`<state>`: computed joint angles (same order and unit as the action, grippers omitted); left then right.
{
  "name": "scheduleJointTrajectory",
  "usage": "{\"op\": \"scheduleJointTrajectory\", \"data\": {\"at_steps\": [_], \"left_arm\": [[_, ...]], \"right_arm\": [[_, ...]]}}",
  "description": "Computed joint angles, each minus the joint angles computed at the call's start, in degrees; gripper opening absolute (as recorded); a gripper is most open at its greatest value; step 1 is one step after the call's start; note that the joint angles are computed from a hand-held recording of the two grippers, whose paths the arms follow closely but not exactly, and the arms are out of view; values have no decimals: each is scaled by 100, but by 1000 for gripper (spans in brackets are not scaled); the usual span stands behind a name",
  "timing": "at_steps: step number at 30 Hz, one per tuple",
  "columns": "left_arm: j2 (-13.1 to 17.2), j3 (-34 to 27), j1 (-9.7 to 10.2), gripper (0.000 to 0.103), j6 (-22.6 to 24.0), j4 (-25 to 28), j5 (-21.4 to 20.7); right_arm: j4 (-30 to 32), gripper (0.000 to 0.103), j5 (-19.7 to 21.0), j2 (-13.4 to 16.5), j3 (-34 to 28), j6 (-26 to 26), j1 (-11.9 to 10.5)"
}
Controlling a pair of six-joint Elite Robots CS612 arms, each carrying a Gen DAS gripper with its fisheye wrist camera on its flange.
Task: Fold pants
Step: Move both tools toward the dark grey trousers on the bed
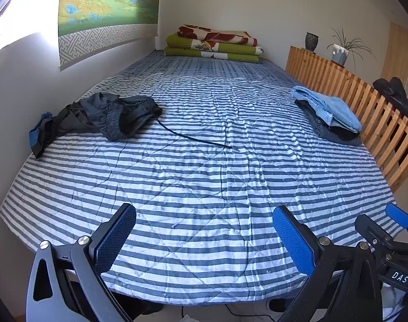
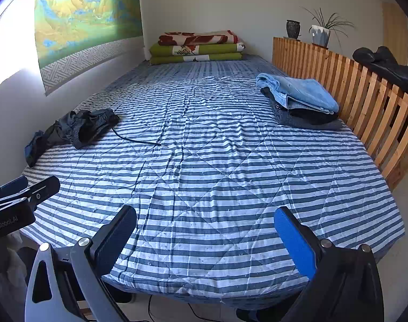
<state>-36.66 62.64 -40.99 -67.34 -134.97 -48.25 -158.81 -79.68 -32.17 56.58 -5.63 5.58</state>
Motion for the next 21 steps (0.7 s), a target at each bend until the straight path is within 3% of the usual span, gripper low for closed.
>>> {"op": "scheduleJointTrajectory", "data": {"at_steps": [21], "left_arm": [[68,-78,41,103,151,-150,-102]], "right_arm": [[183,101,19,139,-238,43,-17]]}}
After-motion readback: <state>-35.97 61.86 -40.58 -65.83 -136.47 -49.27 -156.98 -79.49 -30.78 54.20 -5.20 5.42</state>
